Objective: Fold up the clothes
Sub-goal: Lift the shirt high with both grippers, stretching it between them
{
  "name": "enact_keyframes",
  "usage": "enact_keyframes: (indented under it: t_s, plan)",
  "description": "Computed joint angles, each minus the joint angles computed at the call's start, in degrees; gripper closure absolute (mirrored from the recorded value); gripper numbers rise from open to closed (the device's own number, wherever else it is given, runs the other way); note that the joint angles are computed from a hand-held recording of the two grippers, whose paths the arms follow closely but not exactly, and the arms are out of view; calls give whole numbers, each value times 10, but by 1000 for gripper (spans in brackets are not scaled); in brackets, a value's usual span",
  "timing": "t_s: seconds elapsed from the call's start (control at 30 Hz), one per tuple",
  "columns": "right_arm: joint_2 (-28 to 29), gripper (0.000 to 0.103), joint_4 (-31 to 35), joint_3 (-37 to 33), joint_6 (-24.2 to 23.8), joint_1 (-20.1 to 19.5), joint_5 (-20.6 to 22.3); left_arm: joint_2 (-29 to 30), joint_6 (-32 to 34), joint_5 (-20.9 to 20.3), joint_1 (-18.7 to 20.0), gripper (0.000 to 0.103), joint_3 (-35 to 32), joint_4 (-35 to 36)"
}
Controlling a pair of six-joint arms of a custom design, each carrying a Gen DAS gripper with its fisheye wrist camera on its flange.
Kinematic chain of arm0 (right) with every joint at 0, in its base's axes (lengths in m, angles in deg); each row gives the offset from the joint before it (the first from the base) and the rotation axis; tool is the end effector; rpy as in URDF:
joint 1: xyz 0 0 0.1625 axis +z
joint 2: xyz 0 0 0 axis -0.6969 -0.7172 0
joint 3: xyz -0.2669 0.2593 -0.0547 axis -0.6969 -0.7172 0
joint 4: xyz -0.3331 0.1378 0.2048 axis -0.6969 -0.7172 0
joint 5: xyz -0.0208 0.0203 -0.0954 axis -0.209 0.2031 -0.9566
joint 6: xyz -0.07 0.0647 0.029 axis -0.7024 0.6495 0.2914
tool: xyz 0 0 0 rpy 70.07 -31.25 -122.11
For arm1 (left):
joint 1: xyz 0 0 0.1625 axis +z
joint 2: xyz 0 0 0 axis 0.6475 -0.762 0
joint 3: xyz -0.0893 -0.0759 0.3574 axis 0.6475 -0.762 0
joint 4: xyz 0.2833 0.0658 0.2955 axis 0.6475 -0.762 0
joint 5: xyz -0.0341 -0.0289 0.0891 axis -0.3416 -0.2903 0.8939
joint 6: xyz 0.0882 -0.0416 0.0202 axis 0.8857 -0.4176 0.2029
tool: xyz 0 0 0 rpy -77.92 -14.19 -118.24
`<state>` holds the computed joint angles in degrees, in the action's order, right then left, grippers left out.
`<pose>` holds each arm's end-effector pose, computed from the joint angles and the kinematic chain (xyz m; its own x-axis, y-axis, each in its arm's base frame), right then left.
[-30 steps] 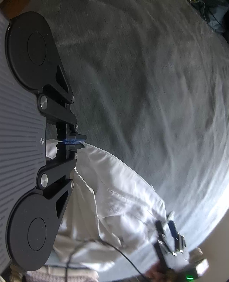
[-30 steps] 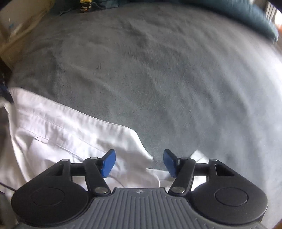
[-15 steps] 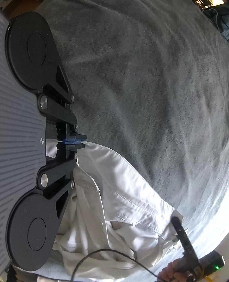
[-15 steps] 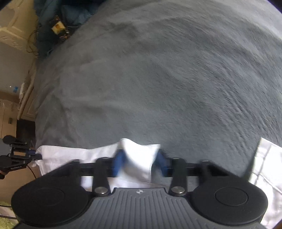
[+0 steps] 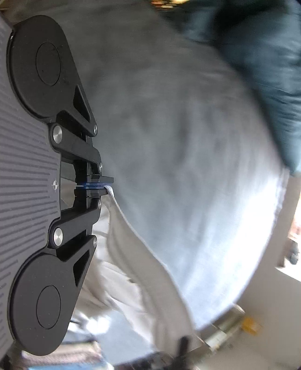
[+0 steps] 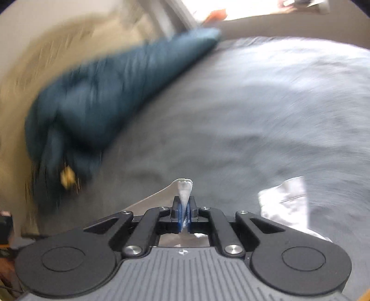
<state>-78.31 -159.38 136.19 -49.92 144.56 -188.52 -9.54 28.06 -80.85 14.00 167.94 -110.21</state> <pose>0.2251 -0.5840 0.3023 -0.8970 -0.3412 0.2810 -0.4339 0.8007 -0.4129 -0.1487 -0.5366 0.3032 -0.8370 0.1966 -0.5107 0.4165 0.8343 -0.3613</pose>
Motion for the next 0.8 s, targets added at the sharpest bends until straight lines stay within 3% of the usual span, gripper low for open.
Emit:
enact_keyframes:
  t_s: [0.13,0.2,0.4,0.57,0.67,0.8]
  plan:
    - [-66,98,-85,44,72,39,-14,19,51,5,-41,103,-60,-40]
    - [-91,98,-108,50,83,54,-11,31,76,14,-64,103,-84,-69]
    - [-127,98,-168,30,51,73,46,63,125,52,-137,103,-142,-131]
    - [-145,98,-207,9,38,75,127,74,197,90,-183,103,-167,-171]
    - [-149,98,-216,-7,32,88,142,83,243,92,-196,103,-176,-210]
    - [-147,98,-223,-32,9,123,120,74,289,81,-209,103,-176,-251]
